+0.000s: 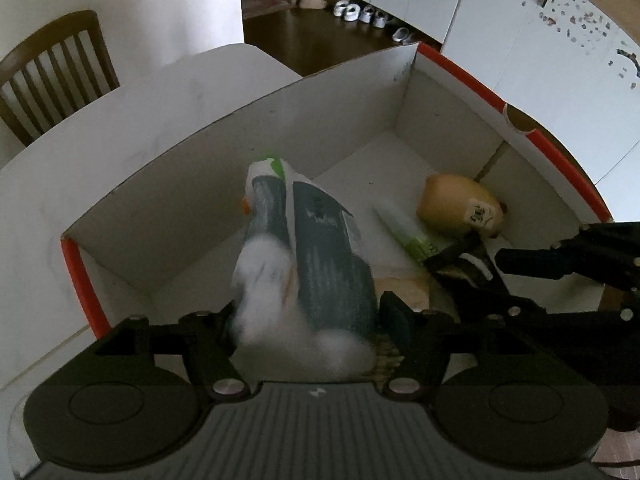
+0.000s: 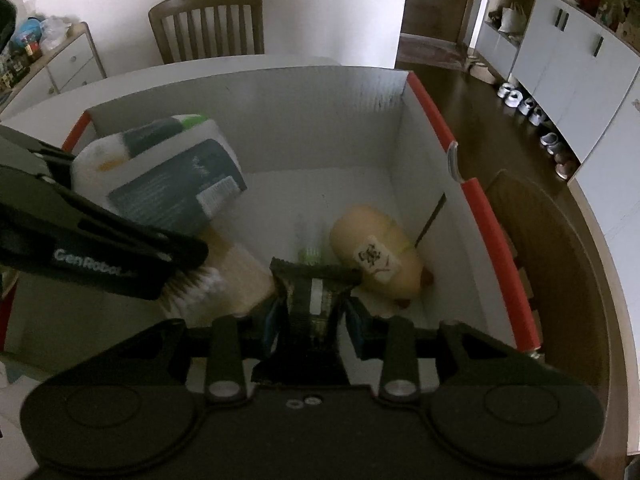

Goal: Organize objects
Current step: 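Lower the bag and packet into the box and open both tools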

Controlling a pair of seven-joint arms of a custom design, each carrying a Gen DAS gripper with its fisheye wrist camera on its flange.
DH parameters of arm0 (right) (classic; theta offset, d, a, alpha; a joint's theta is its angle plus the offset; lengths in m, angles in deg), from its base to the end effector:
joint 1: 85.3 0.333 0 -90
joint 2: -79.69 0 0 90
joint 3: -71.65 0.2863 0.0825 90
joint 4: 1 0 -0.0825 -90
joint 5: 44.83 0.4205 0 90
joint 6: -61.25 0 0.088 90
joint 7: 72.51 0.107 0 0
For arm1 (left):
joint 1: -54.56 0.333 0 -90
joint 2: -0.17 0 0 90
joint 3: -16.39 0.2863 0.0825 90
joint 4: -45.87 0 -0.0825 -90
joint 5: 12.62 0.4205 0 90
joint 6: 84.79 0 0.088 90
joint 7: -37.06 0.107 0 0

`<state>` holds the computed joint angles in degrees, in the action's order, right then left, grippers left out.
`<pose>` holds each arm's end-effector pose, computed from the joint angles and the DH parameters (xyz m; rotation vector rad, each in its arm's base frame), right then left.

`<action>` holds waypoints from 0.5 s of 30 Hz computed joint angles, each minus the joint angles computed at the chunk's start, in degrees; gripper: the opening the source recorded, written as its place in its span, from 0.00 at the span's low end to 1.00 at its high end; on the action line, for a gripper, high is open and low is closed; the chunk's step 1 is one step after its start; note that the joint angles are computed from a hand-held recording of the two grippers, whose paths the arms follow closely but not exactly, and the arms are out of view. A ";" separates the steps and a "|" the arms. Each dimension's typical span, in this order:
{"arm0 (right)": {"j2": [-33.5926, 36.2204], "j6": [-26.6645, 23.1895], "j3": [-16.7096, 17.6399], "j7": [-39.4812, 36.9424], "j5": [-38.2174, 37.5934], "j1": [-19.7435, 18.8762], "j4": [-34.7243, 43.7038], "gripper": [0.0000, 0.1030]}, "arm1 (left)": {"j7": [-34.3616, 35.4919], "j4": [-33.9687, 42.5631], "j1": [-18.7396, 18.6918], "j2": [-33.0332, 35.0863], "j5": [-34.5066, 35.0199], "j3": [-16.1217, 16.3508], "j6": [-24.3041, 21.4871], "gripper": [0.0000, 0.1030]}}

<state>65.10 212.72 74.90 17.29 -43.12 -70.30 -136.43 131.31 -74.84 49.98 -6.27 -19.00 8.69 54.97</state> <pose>0.5142 0.1693 0.4387 -2.1535 1.5851 -0.4227 0.5788 -0.1278 0.4698 -1.7821 2.2297 -0.5575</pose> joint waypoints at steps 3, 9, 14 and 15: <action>-0.07 0.45 -0.02 -0.32 0.03 0.04 -0.37 0.38 | 0.20 0.00 -0.08 0.16 -0.08 -0.01 0.68 0.69; -1.32 1.19 -0.81 -2.67 2.28 0.59 -1.30 0.47 | 1.68 -1.42 -0.41 -1.13 -1.15 0.10 2.26 0.71; -3.54 0.90 -0.98 -3.27 3.42 0.66 -2.29 0.49 | 3.15 -4.30 -0.76 -4.21 -2.94 0.52 4.54 0.71; -4.11 0.86 -1.00 -3.35 3.47 0.62 -2.54 0.49 | 3.34 -5.07 -0.88 -4.95 -3.51 0.66 5.18 0.71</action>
<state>60.99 213.59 73.91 13.94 -39.65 -69.68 -138.97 134.65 -79.91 49.10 -11.22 -22.51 9.34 60.16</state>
